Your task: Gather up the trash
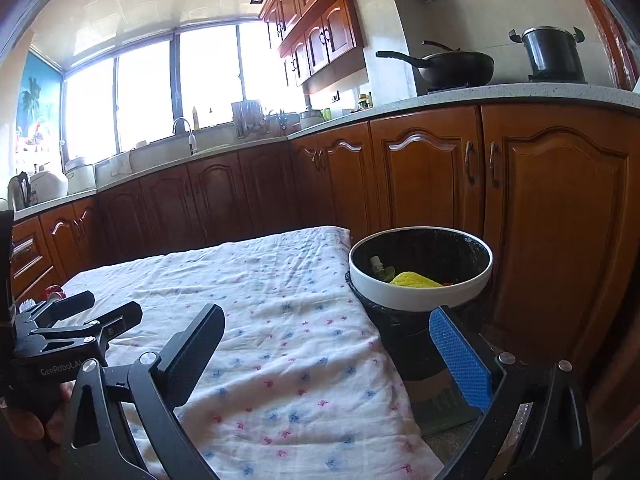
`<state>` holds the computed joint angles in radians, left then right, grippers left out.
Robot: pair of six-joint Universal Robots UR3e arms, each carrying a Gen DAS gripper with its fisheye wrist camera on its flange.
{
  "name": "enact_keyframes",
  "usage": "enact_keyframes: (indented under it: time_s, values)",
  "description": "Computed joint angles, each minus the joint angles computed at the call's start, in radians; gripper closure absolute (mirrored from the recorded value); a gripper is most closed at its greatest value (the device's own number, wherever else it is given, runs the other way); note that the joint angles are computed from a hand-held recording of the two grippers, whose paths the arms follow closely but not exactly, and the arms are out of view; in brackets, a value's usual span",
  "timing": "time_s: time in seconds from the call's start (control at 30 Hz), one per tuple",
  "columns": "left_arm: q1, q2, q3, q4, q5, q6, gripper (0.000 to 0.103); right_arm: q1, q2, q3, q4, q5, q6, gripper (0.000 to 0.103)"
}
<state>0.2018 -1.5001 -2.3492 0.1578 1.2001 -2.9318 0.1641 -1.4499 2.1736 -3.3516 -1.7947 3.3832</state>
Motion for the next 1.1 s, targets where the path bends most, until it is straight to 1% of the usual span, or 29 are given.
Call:
enact_keyframes:
  time_s: [0.4, 0.73, 1.1]
  values:
    - [0.008, -0.041, 0.01, 0.043, 0.018, -0.004, 0.001, 0.005, 0.017, 0.006, -0.015, 0.008, 0.01, 0.0]
    - [0.061, -0.052, 0.004, 0.051, -0.044, 0.03, 0.001, 0.007, 0.02, 0.01, -0.032, 0.012, 0.014, 0.0]
    - [0.08, -0.049, 0.007, 0.035, -0.065, 0.057, 0.001, 0.008, 0.018, 0.005, -0.022, 0.017, 0.012, 0.0]
